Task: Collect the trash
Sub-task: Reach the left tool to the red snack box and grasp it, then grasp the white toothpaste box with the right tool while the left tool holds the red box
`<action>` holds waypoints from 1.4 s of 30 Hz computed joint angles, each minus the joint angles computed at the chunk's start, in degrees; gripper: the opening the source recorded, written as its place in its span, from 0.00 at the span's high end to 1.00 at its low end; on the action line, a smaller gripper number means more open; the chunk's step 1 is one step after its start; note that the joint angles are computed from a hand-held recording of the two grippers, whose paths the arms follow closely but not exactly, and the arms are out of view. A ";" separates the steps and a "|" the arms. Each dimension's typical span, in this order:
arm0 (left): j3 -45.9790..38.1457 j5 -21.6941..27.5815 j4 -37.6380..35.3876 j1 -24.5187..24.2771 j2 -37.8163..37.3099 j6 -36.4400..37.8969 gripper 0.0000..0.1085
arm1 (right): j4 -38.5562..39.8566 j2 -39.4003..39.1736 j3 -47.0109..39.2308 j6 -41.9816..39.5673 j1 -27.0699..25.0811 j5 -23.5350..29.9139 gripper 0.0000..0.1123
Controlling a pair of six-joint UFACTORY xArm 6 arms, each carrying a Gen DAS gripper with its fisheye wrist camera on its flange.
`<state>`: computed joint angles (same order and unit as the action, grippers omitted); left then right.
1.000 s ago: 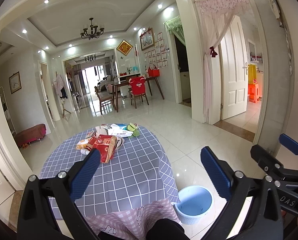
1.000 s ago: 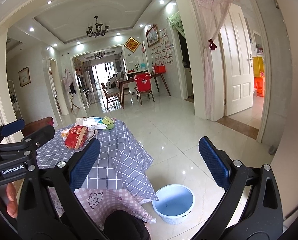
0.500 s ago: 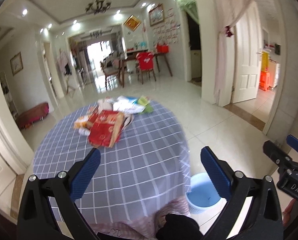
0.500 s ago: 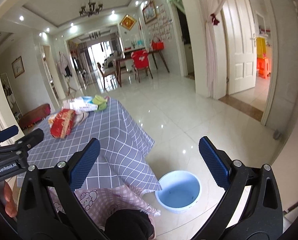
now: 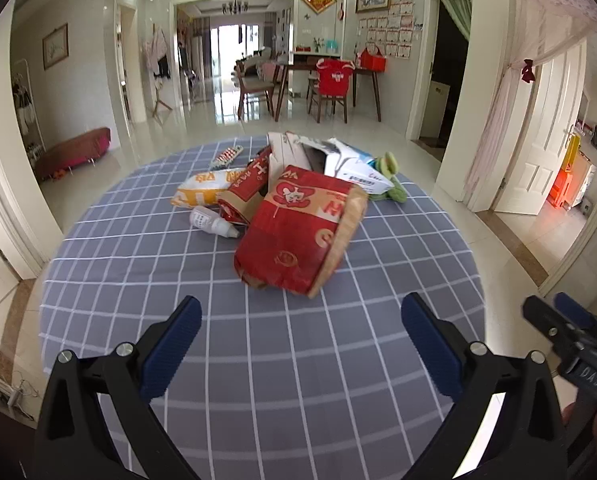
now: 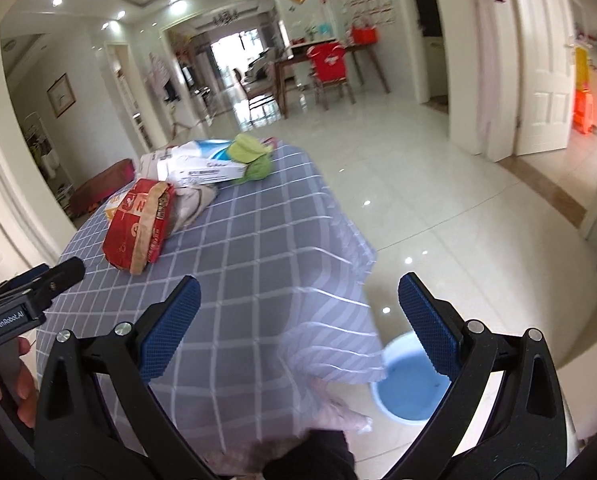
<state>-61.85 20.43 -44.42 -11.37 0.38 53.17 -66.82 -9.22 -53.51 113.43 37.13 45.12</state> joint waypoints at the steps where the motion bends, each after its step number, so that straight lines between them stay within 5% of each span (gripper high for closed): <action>1: -1.75 0.90 0.38 0.11 1.53 -0.21 0.10 | 0.40 2.12 -1.75 -1.07 -1.63 -2.32 0.14; 12: -15.42 -1.78 21.24 -3.21 16.85 -14.06 0.10 | 1.34 11.86 -10.11 -5.26 -9.07 -10.11 0.14; 15: -18.22 -0.50 24.49 -2.66 19.33 -17.05 0.36 | 1.92 13.44 -11.62 -6.62 -9.87 -11.01 0.14; 18: -19.34 1.99 15.33 -1.77 19.35 -9.29 0.55 | 2.97 15.09 -13.54 -8.42 -10.36 -12.06 0.14; 24: -17.21 6.01 -0.94 1.34 15.21 2.07 0.73 | 4.16 18.21 -18.04 -11.75 -9.86 -12.52 0.14; 33: -15.49 7.70 -13.36 5.89 11.10 9.25 0.78 | 6.76 25.70 -28.50 -17.23 -9.44 -12.63 0.14; 36: -15.75 4.19 -16.42 6.44 10.59 10.42 0.78 | 8.18 28.76 -33.19 -18.49 -10.21 -12.92 0.14; 39: -18.26 0.72 -15.97 6.37 12.30 8.57 0.78 | 9.19 32.56 -39.74 -20.94 -9.66 -9.08 0.14; 42: -21.55 -0.23 -13.46 6.20 14.91 5.05 0.78 | 10.80 40.27 -52.90 -27.27 -8.05 0.80 0.14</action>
<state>-83.40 20.20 -57.88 -5.17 15.29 58.23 -56.01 31.04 -106.40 86.15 29.08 45.92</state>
